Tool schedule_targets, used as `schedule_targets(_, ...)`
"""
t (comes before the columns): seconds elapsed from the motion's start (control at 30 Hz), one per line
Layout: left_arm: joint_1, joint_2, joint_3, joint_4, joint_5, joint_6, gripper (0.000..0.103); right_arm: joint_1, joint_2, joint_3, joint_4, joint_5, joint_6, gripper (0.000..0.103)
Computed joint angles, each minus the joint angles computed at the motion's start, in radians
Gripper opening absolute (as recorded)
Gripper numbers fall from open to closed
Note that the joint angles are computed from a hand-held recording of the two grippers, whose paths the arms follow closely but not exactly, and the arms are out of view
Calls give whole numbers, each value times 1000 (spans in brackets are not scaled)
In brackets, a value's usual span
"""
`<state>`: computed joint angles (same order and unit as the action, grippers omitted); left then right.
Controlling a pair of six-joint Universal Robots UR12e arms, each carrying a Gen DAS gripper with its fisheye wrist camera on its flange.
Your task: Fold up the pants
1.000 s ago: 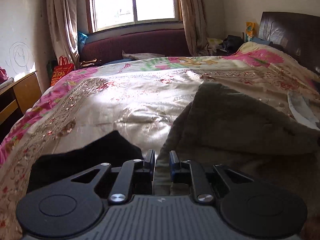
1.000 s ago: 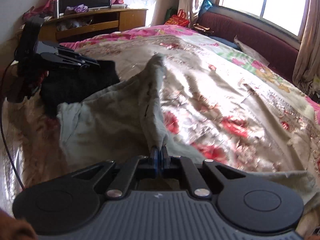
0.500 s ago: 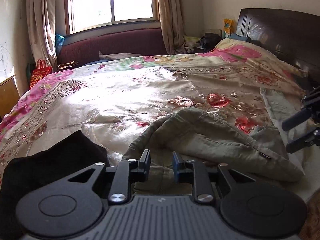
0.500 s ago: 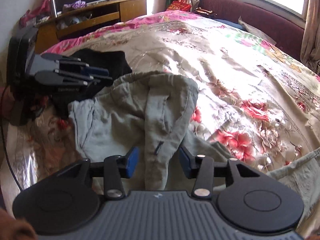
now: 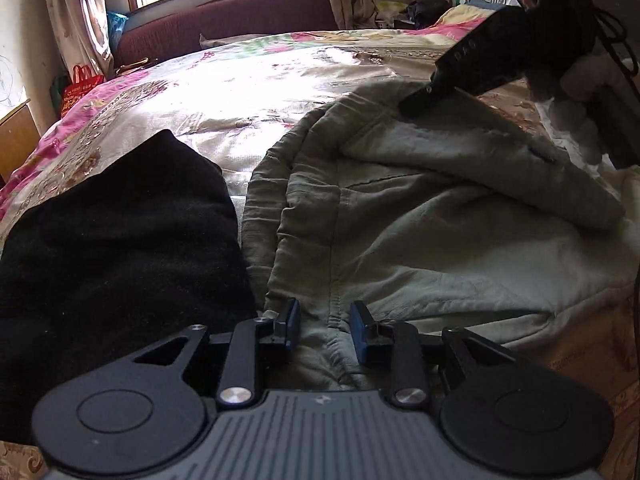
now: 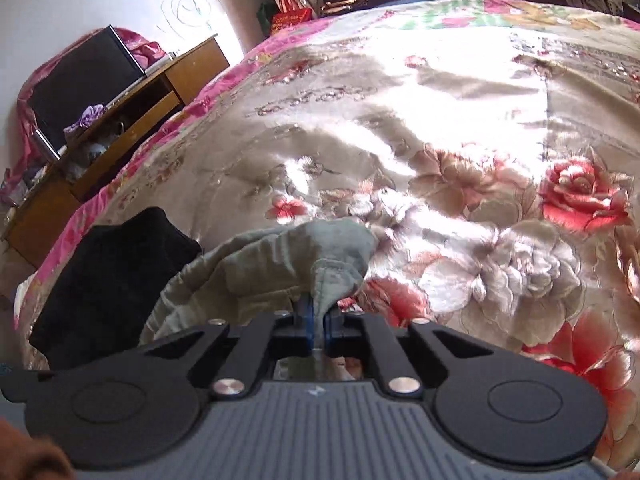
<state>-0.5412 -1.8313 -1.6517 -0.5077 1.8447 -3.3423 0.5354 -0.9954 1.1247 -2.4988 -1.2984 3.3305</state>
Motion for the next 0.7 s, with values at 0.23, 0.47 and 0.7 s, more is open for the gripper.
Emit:
schedule_targets(0.23, -14, -2, 3, 2, 36, -21, 45, 69, -50, 37, -170, -41, -169, 5)
schedule_targets(0.47, -32, 61, -76, 86, 62, -110, 48, 148, -68, 129, -54, 35, -220, 5)
schedule_targets(0.7, -50, 101, -126, 115, 85, -147, 49, 164, -65, 118, -39, 27, -229, 5)
